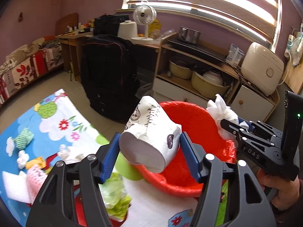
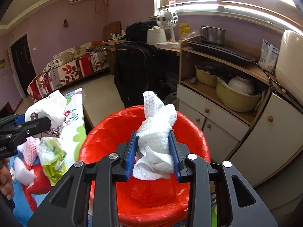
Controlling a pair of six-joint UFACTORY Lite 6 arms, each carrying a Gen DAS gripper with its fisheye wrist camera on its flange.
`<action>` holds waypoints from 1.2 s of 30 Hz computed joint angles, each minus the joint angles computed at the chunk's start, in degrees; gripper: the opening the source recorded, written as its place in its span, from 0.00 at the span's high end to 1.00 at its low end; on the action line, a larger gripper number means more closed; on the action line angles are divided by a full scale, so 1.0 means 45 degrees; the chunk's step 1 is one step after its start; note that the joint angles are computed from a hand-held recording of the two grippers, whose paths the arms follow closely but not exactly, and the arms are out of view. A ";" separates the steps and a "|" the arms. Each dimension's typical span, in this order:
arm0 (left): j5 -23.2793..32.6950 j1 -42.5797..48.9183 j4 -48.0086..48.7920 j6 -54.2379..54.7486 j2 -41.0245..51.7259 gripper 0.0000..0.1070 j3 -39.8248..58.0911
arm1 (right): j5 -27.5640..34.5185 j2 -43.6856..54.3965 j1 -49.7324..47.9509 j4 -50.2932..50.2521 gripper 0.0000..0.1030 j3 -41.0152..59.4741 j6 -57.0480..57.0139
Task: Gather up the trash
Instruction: 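Carry the cup and tissue to the red bin and release both, then grasp the QR-code box with the left tool while the right tool grasps the green plastic bag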
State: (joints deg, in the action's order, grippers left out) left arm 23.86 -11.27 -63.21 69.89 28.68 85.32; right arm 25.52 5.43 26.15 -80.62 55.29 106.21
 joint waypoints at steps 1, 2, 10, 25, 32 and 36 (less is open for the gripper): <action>0.0217 -0.0203 0.0030 -0.0071 0.0440 0.41 0.0437 | -0.0123 0.0000 -0.0189 -0.0245 0.67 -0.0089 0.0168; 0.0367 -0.0295 -0.0003 -0.0063 0.0680 0.40 0.0662 | -0.0082 0.0004 -0.0245 -0.0428 0.63 -0.0166 0.0330; 0.0586 -0.0378 0.0050 -0.0131 0.1365 0.19 0.0904 | 0.0465 0.0211 -0.0192 -0.0944 0.28 -0.0322 0.0940; 0.0693 0.3690 -0.4435 0.6224 -0.3608 0.17 -0.5769 | 0.1824 0.1807 0.3061 0.0220 0.22 0.1368 0.1422; 0.1213 0.5795 -0.5113 0.7647 -0.5058 0.16 -0.7773 | 0.2095 0.3235 0.4825 0.0529 0.21 0.2860 0.1679; 0.1729 0.7167 -0.4816 0.7889 -0.5444 0.16 -0.8275 | 0.2196 0.3843 0.5392 0.0750 0.20 0.3546 0.1533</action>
